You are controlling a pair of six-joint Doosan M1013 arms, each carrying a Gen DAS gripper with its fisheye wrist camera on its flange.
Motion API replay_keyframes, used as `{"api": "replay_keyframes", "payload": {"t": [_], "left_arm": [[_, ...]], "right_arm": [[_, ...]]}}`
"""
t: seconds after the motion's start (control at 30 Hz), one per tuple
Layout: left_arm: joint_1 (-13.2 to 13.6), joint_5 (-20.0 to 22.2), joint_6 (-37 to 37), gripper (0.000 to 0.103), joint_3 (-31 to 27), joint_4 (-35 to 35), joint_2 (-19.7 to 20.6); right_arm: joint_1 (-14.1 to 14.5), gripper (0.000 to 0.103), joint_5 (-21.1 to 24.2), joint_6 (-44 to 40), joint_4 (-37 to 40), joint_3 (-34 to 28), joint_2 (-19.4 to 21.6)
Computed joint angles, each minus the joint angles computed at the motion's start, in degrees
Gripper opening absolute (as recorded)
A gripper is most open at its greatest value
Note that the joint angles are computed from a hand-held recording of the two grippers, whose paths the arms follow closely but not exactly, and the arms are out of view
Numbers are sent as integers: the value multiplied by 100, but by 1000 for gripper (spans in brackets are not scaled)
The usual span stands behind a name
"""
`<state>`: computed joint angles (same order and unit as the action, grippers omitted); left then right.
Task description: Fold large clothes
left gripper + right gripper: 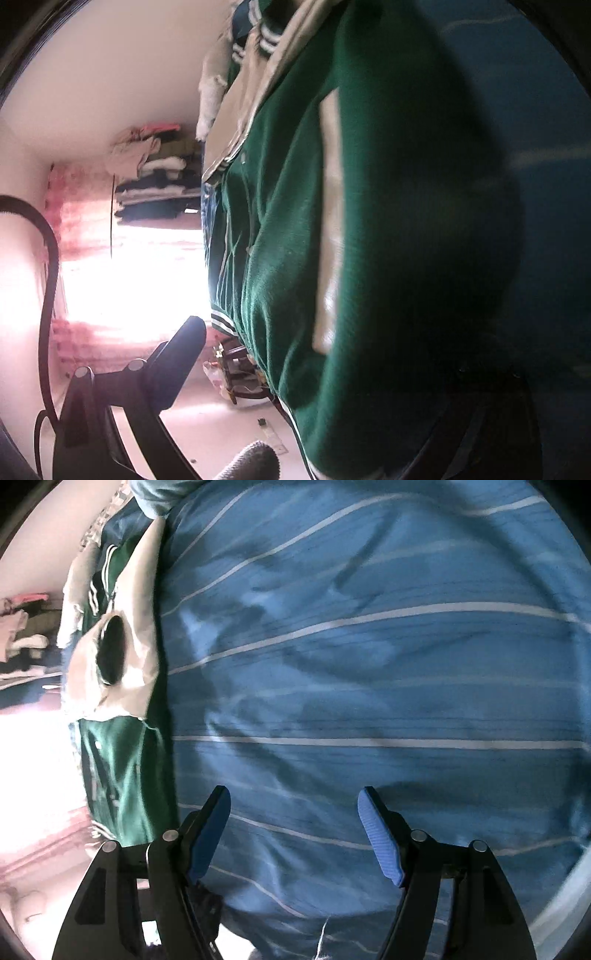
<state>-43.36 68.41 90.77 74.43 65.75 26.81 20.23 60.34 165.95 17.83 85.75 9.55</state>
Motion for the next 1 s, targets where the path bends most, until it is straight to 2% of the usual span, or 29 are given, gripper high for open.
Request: {"api": "replay_keyframes", "payload": {"t": [0.07, 0.17, 0.33, 0.4, 0.53, 0.6, 0.63, 0.67, 0.7, 0.77, 0.8, 0.83, 0.93, 1.0], "left_arm": [[44, 10, -170, 103, -79, 133, 73], [165, 296, -397, 103, -495, 59, 299], [357, 504, -684, 103, -1134, -201, 493], [449, 565, -525, 103, -1429, -591, 563], [561, 625, -250, 103, -1719, -1157, 593], [612, 641, -46, 97, -1864, -1452, 615], [648, 617, 69, 90, -1943, -1593, 621], [679, 561, 154, 77, -2006, -1716, 615], [651, 498, 158, 68, -1883, -1817, 523], [697, 597, 426, 40, -2120, -2196, 571], [738, 728, 537, 31, -2305, -2478, 625], [746, 828, 571, 19, -2381, -2664, 637], [793, 1042, 698, 17, -2772, -2786, 789], [846, 1144, 739, 15, -3010, -2893, 870]], "right_arm": [[-30, 73, -203, -136, 116, 42, 24], [-99, 73, -796, -349, 412, 170, 23], [-258, 73, -2133, -925, 1235, 376, 136], [-330, 73, -2624, -1393, 1784, 380, 299], [-444, 73, -3176, -2638, 3141, 247, 698], [-472, 73, -3358, -3214, 3894, 158, 896], [-479, 73, -3471, -3559, 4339, 110, 998], [-467, 73, -3600, -3626, 4484, 37, 1084], [-445, 72, -3735, -3593, 4448, -47, 1149], [-427, 60, -3827, -3707, 4559, -229, 1275], [-419, 43, -3861, -3766, 4636, -318, 1335], [-410, 21, -3868, -3696, 4568, -443, 1402], [-380, 16, -3753, -2889, 3514, -870, 1531], [-368, 13, -3673, -2597, 3096, -1114, 1597]]}}
